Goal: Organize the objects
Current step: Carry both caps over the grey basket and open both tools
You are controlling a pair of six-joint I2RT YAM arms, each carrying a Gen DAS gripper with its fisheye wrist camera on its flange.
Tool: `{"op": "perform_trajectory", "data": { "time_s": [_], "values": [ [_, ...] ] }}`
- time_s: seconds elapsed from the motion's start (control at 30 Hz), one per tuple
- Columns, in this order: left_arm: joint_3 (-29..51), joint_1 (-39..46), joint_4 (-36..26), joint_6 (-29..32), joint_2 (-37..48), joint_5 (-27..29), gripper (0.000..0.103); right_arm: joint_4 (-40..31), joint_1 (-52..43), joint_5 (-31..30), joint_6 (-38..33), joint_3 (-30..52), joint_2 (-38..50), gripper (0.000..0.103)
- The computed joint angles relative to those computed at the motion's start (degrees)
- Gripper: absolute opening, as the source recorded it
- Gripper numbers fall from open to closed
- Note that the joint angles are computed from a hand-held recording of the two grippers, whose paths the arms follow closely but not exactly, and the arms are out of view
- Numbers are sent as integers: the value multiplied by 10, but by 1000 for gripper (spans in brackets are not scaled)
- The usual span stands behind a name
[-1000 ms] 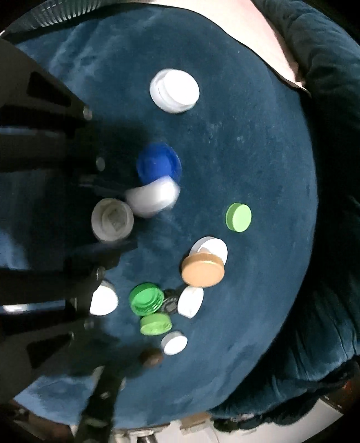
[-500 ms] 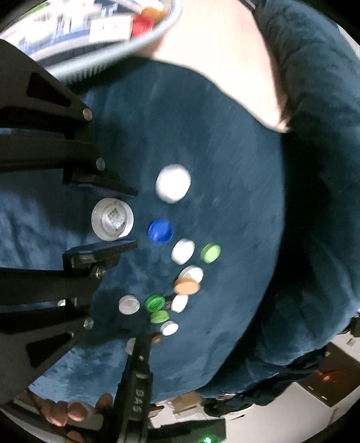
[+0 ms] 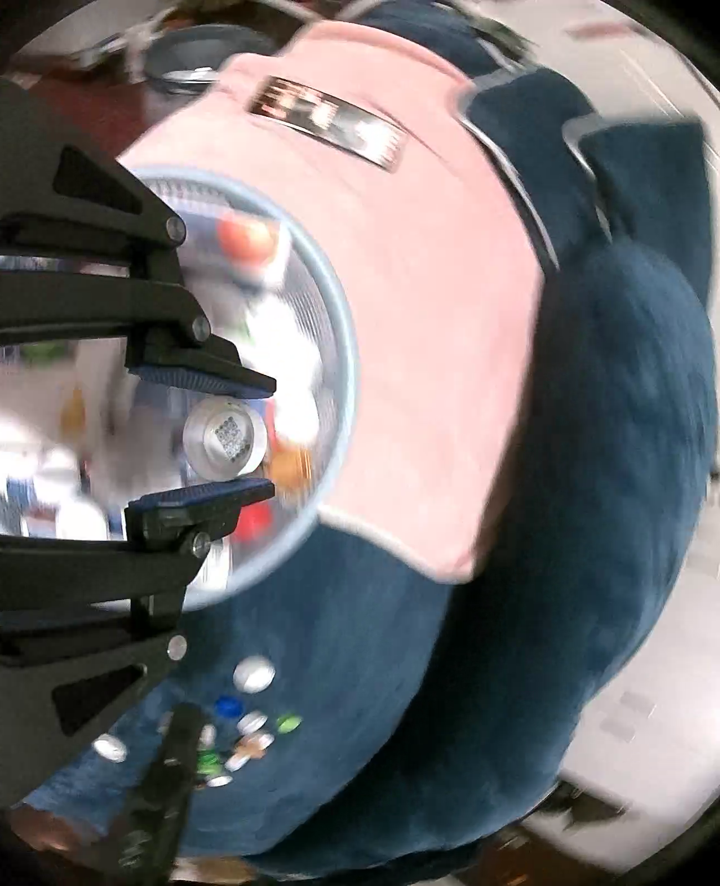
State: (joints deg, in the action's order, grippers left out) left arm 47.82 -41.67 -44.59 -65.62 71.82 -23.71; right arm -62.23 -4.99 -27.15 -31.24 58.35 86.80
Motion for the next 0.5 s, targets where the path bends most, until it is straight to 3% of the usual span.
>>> {"op": "perform_trajectory", "data": {
  "time_s": [0.2,0.23,0.27,0.3,0.33,0.37,0.4,0.5],
  "values": [
    [-68,47,14,13,-82,10,30,5,105,-69,42,-50,-42,32],
    [-71,51,19,17,-84,12,35,6,106,-90,46,-52,-40,32],
    [-70,49,17,14,-82,10,59,7,105,-107,48,-52,-34,37],
    [-70,45,15,8,-81,7,75,6,103,-120,51,-51,-29,56],
    [-70,43,8,2,-81,2,97,13,97,-127,58,-52,-29,67],
    [-65,43,4,0,-77,-5,100,19,89,-132,63,-54,-34,87],
    [-62,41,-3,-1,-75,-13,100,27,75,-139,69,-56,-36,97],
    [-37,33,-35,-10,-43,-35,102,30,49,-142,75,-47,-25,97]
  ]
}}
